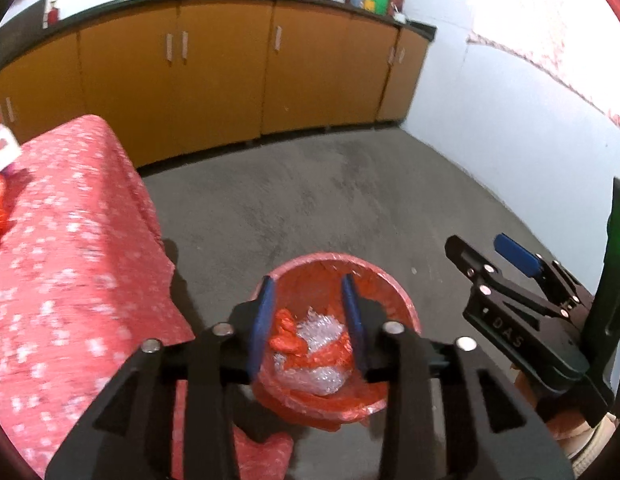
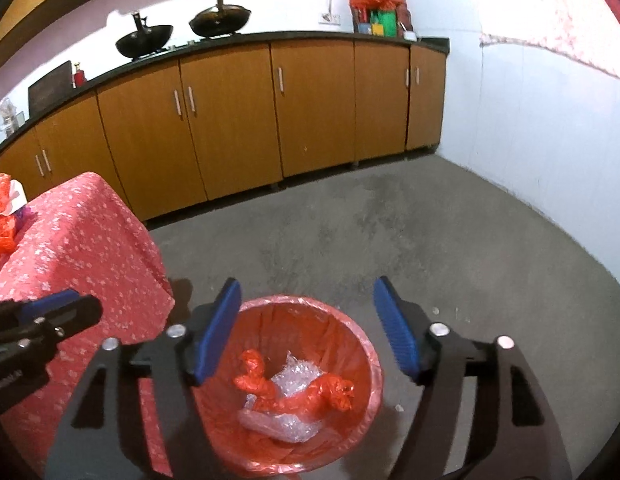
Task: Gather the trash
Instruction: 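Return to the table and close the right tool on a red bag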
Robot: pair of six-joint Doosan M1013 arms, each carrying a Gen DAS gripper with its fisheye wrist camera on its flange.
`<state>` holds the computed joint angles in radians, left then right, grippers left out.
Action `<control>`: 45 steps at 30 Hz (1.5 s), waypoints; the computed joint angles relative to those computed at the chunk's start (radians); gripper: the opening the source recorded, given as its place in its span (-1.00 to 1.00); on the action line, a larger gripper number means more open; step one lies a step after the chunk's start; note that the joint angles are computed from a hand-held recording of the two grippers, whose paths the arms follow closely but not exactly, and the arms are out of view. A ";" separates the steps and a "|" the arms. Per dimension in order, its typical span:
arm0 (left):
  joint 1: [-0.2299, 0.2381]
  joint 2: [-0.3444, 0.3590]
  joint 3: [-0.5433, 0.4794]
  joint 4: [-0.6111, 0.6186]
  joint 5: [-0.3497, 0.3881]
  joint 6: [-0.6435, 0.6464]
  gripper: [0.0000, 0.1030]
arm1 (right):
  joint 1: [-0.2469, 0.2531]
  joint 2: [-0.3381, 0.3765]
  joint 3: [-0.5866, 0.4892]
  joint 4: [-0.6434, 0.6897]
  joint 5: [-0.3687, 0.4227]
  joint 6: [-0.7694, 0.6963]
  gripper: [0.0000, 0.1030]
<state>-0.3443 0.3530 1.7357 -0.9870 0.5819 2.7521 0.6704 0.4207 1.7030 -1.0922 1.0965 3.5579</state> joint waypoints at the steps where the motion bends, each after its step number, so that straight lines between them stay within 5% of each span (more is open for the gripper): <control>1: 0.009 -0.004 0.000 -0.010 0.004 0.005 -0.30 | 0.005 0.002 -0.012 -0.003 0.009 -0.011 0.51; 13: 0.175 -0.068 0.018 -0.129 -0.058 0.125 -0.04 | 0.052 0.052 -0.211 -0.068 -0.043 -0.160 0.61; 22: 0.341 -0.062 0.001 -0.216 -0.208 0.198 0.06 | 0.073 0.169 -0.440 -0.029 -0.175 -0.333 0.49; 33: 0.449 0.050 -0.121 -0.045 -0.373 -0.034 0.06 | 0.074 0.377 -0.785 0.146 -0.185 -0.575 0.36; 45: 0.495 0.167 -0.280 0.389 -0.286 -0.503 0.16 | 0.056 0.519 -1.021 0.282 -0.040 -0.734 0.35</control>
